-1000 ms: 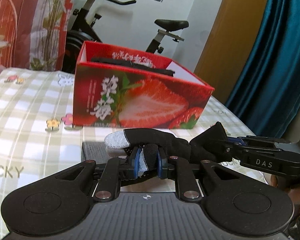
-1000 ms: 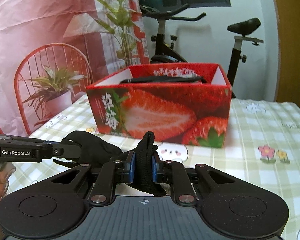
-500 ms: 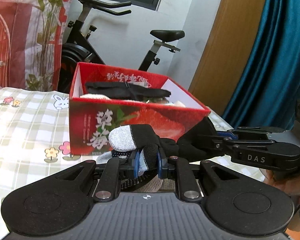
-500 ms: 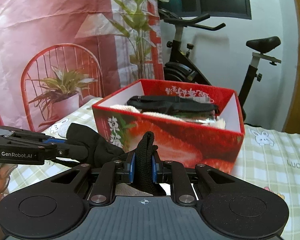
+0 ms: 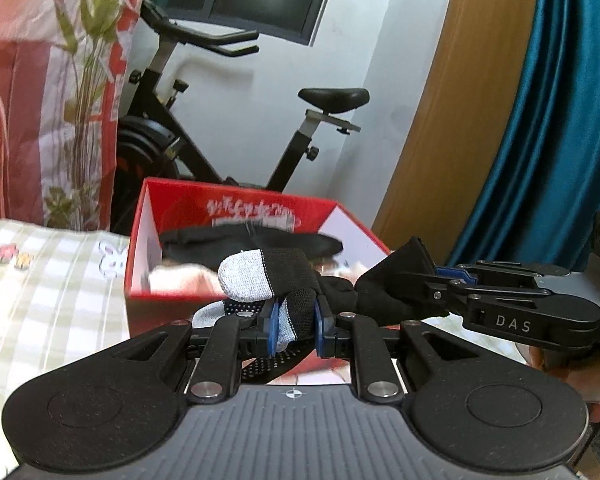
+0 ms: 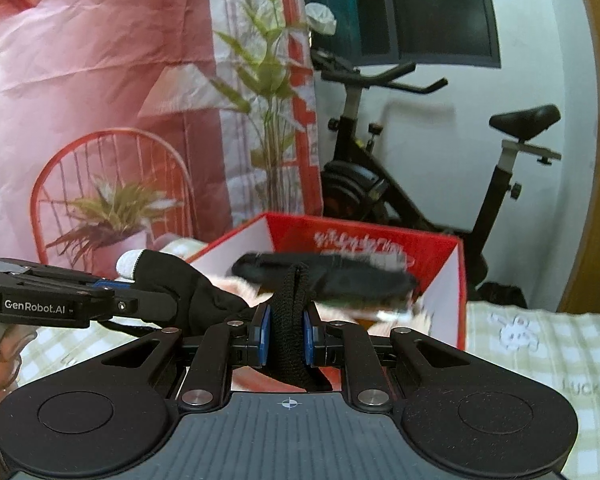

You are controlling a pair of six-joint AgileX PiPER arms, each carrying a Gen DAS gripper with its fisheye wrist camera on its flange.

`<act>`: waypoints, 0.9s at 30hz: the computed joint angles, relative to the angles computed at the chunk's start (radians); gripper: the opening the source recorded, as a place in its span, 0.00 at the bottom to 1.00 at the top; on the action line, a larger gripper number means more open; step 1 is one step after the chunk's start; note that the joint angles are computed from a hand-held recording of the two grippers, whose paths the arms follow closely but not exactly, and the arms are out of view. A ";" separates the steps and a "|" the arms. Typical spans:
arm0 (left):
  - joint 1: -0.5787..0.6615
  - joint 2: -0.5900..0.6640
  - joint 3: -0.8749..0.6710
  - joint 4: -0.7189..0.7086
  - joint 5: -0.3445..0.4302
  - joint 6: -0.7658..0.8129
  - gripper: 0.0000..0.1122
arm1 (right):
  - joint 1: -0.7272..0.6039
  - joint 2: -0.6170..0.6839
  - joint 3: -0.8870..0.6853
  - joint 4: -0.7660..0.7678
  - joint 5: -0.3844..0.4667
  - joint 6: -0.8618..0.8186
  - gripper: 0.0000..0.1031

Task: Organize soft objects
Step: 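Lift the black gloves with both grippers and carry them over the red box, then lower the gloves into the box and open both grippers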

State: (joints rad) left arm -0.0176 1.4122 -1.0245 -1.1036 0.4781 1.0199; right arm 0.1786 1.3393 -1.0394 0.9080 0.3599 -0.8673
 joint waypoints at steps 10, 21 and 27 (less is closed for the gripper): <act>-0.082 0.226 -0.283 0.333 -0.056 -0.304 0.17 | -0.022 0.201 -0.172 -0.077 -0.071 0.116 0.15; -0.091 0.297 -0.363 0.562 -0.019 -0.479 0.52 | -0.022 0.330 -0.262 -0.373 -0.036 0.434 0.28; -0.106 0.252 -0.322 0.649 -0.084 -0.523 0.89 | 0.015 0.288 -0.206 -0.574 -0.123 0.576 0.72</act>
State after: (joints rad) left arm -0.1231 1.6637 -1.3466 -0.4549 0.3938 0.4964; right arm 0.1932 1.6270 -1.2450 0.3344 0.2372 -0.2909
